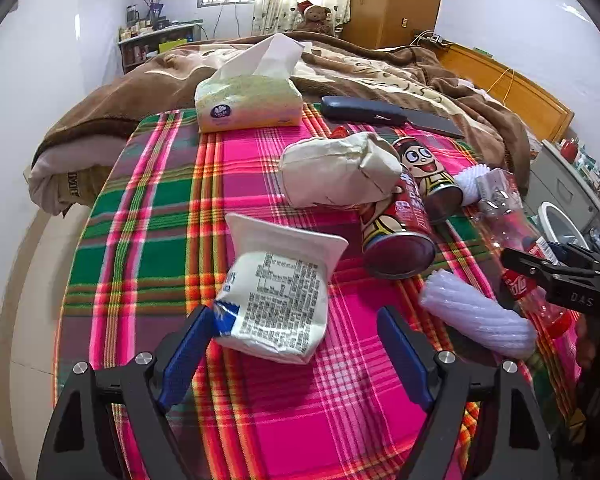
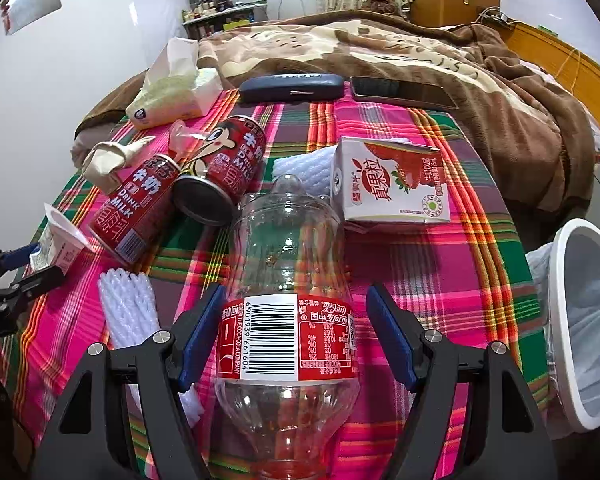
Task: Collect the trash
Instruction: 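Grasp the clear Coca-Cola bottle with the right tool while the left tool grasps the white snack bag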
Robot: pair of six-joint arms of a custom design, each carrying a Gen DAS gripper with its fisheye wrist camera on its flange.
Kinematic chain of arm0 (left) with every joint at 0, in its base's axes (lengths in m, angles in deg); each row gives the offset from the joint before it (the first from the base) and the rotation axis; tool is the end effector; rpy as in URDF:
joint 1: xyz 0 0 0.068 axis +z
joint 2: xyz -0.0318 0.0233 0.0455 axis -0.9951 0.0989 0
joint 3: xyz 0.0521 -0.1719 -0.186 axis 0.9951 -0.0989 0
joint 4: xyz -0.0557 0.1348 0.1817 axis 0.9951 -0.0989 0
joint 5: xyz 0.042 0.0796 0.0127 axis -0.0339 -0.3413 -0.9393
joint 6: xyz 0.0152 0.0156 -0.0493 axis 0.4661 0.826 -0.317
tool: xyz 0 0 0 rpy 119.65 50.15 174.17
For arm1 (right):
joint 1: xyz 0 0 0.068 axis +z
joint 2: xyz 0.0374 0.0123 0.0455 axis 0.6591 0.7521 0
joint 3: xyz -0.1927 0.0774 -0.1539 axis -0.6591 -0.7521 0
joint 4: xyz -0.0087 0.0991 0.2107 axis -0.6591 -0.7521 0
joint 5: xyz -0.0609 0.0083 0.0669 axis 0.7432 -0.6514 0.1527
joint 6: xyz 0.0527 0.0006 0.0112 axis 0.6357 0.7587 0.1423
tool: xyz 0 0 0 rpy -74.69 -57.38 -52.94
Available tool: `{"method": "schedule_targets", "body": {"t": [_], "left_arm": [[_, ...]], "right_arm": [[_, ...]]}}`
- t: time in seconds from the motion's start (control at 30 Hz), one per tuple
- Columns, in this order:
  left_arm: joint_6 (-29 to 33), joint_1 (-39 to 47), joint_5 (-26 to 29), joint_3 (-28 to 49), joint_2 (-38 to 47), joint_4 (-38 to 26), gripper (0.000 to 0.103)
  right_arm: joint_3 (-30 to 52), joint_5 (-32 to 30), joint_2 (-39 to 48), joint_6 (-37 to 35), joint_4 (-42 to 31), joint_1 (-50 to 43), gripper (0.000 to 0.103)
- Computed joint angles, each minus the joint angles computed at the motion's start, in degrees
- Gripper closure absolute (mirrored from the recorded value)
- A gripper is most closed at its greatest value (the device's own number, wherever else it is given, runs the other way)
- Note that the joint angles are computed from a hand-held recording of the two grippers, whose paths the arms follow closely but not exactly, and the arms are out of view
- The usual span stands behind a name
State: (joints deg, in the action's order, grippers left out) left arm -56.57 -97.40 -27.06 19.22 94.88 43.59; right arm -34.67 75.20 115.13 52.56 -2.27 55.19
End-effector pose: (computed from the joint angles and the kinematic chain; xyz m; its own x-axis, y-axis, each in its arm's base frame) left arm 0.1214 -0.0253 0.1287 -0.7892 -0.0412 -0.6128 0.0046 0.9973 -0.0730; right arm 0.1905 0.0516 0.1227 -0.7934 -0.1415 -0.5920 -0.2628 0.9569 0.1234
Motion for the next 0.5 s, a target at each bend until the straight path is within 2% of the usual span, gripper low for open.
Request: {"method": "schedule_targets", "body": {"t": [0.07, 0.1, 0.17, 0.27, 0.33, 0.37, 0.5], "left_arm": [[-0.39, 0.53, -2.12, 0.56, 2.11, 1.11, 0.020], [0.16, 1.64, -1.32, 0.72, 2.77, 1.73, 0.020], [1.01, 2.12, -1.10, 0.93, 4.99, 3.47, 0.020], [1.56, 2.10, -2.96, 1.97, 11.50, 6.29, 0.021], [2.09, 2.97, -1.36, 1.82, 12.55, 7.39, 0.024], [1.67, 3.05, -1.16, 1.90, 13.12, 7.68, 0.025], [1.03, 2.83, -0.82, 2.40, 15.15, 8.58, 0.044]], "right_arm": [[-0.11, -0.14, 0.05, 0.19, 0.25, -0.07, 0.030], [-0.08, -0.25, 0.11, 0.17, 0.31, -0.13, 0.031], [0.08, -0.24, 0.29, 0.26, 0.18, 0.07, 0.039], [0.04, 0.27, 0.30, 0.43, 0.36, 0.36, 0.039], [-0.12, -0.42, 0.21, 0.21, 0.50, -0.25, 0.039], [-0.16, -0.71, 0.31, 0.19, 0.60, -0.46, 0.039], [-0.53, -0.80, -0.12, -0.25, 0.74, -0.61, 0.039]]}}
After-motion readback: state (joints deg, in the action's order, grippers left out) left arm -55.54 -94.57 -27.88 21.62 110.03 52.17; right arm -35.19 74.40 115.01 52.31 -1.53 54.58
